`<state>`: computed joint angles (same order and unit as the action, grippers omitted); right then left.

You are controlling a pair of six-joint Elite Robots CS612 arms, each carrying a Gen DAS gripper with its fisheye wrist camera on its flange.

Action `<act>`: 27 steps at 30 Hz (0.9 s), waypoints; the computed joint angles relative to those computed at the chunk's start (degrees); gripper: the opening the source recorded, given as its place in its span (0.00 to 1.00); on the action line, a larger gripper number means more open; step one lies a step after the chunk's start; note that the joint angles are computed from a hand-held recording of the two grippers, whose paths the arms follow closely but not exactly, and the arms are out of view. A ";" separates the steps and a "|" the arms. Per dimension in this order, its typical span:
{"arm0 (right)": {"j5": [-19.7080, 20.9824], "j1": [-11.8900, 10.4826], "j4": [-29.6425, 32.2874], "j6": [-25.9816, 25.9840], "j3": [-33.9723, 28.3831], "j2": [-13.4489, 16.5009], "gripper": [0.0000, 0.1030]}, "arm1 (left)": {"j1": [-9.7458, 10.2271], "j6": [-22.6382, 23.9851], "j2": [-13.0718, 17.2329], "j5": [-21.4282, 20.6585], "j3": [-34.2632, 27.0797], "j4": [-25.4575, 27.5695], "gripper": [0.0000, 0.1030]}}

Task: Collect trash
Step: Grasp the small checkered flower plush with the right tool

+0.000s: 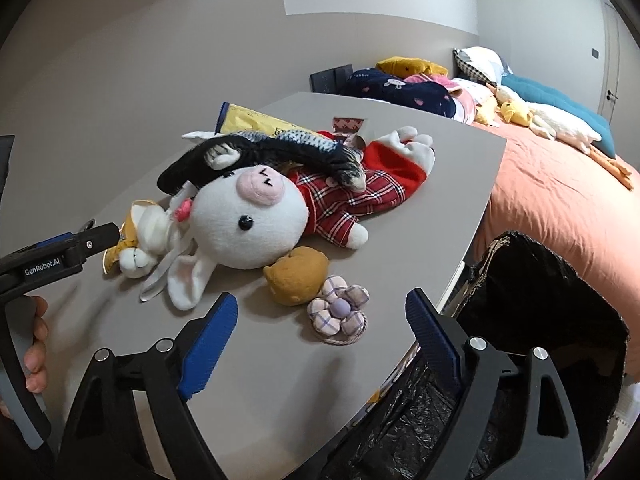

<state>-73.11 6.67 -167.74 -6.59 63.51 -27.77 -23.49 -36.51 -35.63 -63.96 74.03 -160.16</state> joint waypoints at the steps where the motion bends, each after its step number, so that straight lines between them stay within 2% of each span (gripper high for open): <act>1: 0.24 -0.04 0.21 -0.02 -0.18 0.15 0.84 | 0.09 0.14 0.10 -0.04 -0.32 0.64 0.94; 4: 1.14 -0.30 0.75 -1.03 -0.53 0.57 0.82 | 0.48 0.37 0.51 -0.60 -0.94 0.30 0.94; 7: 1.15 -0.38 1.51 -2.31 -0.87 0.88 0.72 | 1.03 -0.21 0.94 -2.24 -1.92 1.35 0.94; 9: 0.34 -0.28 2.57 -3.25 -1.45 1.22 0.68 | 1.44 -0.34 1.32 -3.75 -2.51 1.40 0.94; 14: -0.07 -0.33 4.59 -3.65 -3.16 2.27 0.65 | 1.48 -0.13 2.27 -2.39 -4.13 3.04 0.94; 16: -0.16 -0.38 4.57 -3.31 -3.80 2.73 0.58 | 1.53 0.31 2.61 -2.02 -4.63 3.25 0.94; 20: -0.20 -0.40 4.61 -3.51 -4.79 3.27 0.49 | 1.10 2.52 3.17 1.32 -5.46 3.70 0.94; 22: -0.21 -0.40 4.11 -4.19 -5.02 3.50 0.31 | 0.97 3.46 3.42 2.37 -5.95 3.89 0.94; 24: -0.27 -0.35 3.84 -4.84 -5.05 3.56 0.28 | 0.91 4.39 3.53 2.63 -6.07 3.47 0.94; 27: 1.74 -0.75 2.74 -4.01 -4.39 3.34 0.23 | 1.00 5.36 3.29 2.12 -5.67 2.46 0.94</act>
